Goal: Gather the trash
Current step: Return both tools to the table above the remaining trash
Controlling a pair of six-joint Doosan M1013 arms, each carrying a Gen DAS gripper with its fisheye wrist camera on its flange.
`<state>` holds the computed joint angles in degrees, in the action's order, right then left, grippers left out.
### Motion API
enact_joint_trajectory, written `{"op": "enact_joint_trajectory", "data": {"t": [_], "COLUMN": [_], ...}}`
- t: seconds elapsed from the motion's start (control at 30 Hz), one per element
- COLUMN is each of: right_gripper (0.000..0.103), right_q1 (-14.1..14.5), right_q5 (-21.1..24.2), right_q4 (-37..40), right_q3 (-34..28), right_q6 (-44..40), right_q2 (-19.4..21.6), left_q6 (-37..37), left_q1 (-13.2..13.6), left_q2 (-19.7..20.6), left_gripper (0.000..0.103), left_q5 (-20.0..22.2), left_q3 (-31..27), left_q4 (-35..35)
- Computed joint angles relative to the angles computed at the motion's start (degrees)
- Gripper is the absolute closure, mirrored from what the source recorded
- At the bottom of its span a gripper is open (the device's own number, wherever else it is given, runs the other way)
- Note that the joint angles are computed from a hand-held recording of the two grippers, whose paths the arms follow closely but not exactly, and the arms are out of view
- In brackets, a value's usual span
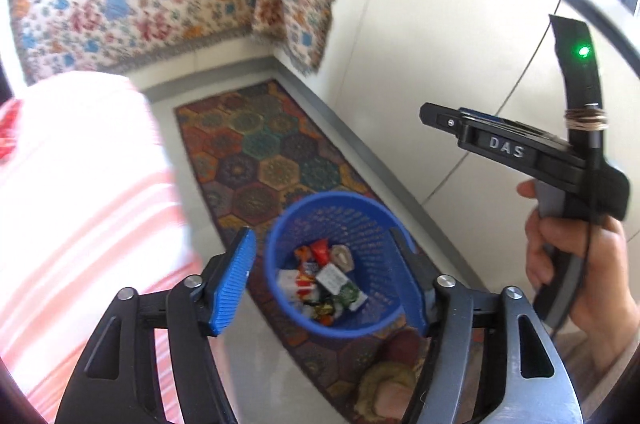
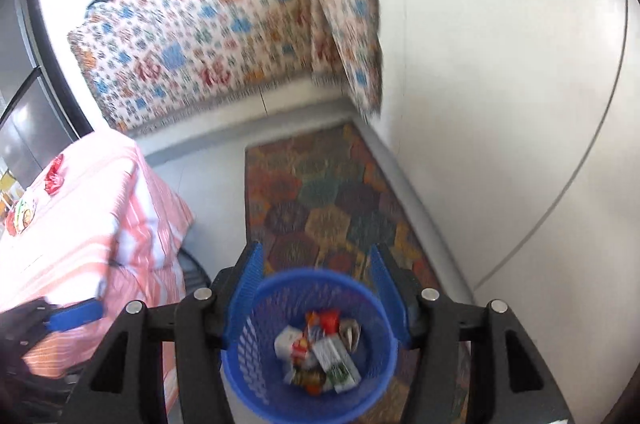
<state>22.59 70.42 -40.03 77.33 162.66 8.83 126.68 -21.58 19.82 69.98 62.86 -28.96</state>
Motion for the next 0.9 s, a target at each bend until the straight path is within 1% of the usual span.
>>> {"op": "enact_joint_trajectory", "data": {"t": [0.1, 0.23, 0.3, 0.43, 0.53, 0.63, 0.7, 0.77, 0.87, 0.9], "right_gripper": [0.046, 0.046, 0.046, 0.046, 0.046, 0.046, 0.046, 0.046, 0.046, 0.046], "right_q1": [1.4, 2.6, 3.1, 4.2, 5.2, 5.9, 6.6, 7.1, 7.7, 7.8], "right_q5": [-0.8, -3.2, -4.5, -6.0, -6.4, -4.9, -3.0, -0.6, 2.4, 3.4], "right_q4": [-3.0, -2.2, -0.4, 4.7, 9.6, 14.4, 15.9, 17.0, 18.0, 18.4], "right_q3": [-2.8, -7.7, -10.9, -18.6, -24.4, -30.9, -34.7, -39.1, -45.0, -47.0], "right_q6": [-2.0, -6.4, -9.8, -18.8, -25.7, -32.6, -35.6, -38.5, -40.7, -41.2], "right_q2": [1.5, 4.6, 6.8, 12.5, 16.9, 21.5, 24.2, 27.2, 31.1, 32.4], "left_q6": [-0.5, -3.5, -6.4, -12.7, -15.4, -16.7, -17.1, -17.0, -16.7, -16.8], "left_q1": [2.5, 5.8, 7.2, 10.0, 11.8, 13.5, 14.2, 14.9, 16.1, 16.6], "left_q2": [-1.2, -1.5, -1.0, 1.0, 2.4, 4.0, 4.9, 5.8, 7.1, 7.7], "left_gripper": [0.028, 0.024, 0.024, 0.024, 0.024, 0.024, 0.021, 0.014, 0.003, 0.002], "left_q5": [-1.8, -4.3, -5.4, -7.0, -7.0, -6.8, -6.6, -6.2, -5.5, -5.1], "left_q3": [0.5, 1.0, 0.8, -0.6, -2.0, -3.9, -5.1, -6.5, -8.1, -9.0], "left_q4": [1.6, 6.7, 10.4, 17.1, 19.6, 21.0, 21.3, 21.8, 21.8, 21.5]}}
